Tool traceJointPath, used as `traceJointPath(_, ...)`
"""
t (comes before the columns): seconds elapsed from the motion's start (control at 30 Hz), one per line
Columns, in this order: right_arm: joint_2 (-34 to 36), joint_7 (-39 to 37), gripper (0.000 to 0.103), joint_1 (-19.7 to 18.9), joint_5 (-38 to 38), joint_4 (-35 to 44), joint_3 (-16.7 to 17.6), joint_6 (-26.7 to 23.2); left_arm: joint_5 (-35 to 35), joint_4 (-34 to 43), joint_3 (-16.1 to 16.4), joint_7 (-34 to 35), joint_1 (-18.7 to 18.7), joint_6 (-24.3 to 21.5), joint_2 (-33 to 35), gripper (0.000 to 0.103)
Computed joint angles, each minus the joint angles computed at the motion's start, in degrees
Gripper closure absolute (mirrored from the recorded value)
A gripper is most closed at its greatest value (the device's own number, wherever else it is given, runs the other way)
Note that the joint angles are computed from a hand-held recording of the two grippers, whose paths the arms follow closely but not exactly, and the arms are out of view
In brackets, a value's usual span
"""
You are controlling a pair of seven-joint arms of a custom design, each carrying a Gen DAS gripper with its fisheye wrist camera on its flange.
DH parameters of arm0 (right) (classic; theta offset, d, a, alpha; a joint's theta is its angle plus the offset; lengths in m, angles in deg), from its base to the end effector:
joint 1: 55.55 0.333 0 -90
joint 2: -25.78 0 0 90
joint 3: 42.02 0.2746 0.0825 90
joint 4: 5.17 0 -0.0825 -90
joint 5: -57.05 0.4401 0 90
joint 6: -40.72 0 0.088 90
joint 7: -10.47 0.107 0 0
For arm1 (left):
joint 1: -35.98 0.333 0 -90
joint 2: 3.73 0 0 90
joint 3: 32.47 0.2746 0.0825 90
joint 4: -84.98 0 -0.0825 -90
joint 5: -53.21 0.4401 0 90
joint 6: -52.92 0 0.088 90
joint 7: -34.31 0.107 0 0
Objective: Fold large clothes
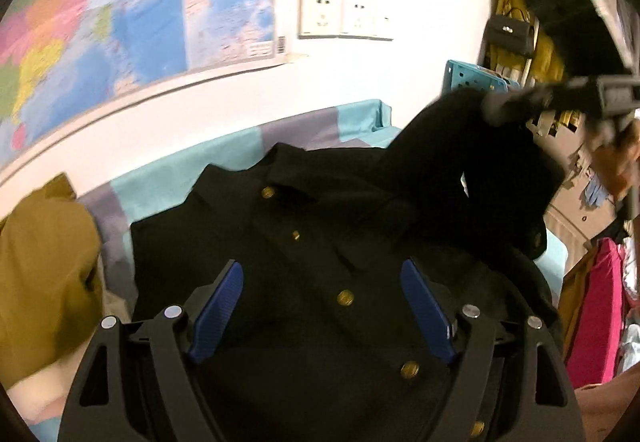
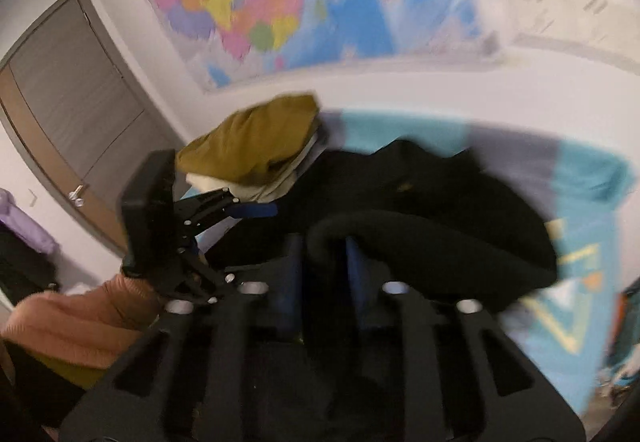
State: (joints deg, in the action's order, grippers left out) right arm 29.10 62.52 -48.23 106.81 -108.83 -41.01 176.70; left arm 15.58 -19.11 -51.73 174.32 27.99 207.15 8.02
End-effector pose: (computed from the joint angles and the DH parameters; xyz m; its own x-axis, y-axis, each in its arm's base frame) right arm 0.6650 0.1057 0.5056 0.4356 -0.7918 -0.4281 -0.7653 -0.0754 -0.6393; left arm 0.6367 -0.2923 0.4384 -0.7468 -0.6618 0.0649 -0.4848 0.4750 -0.7344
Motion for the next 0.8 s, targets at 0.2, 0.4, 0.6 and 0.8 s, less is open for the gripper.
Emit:
traceJointPath(0.2, -1.9, 3.5, 0.035, 1.1, -6.4, -5.2, 0.6, 6.1, 4.5, -1.5, 1.0, -2.3, -0.1, -1.2, -0.2, 0.024)
traceJointPath(0.4, -14.0, 3.4, 0.012, 1.9, -12.5, -23.1, -0.6, 13.4, 8.3, 2.2, 0.8, -2.6, -0.4, -4.7, 3.9, 0.024)
traceJointPath(0.6, -16.3, 8.5, 0.089, 3.6, -20.7, -28.2, -0.6, 16.6, 11.9, 5.0, -0.4, -4.0, -0.5, -6.4, 6.5, 0.024)
traceJointPath(0.8, -19.6, -18.7, 0.092, 13.3, 9.9, -24.5, -7.4, 7.7, 7.0, 2.5, -1.4, -1.1, 1.8, -2.7, 2.9, 0.024)
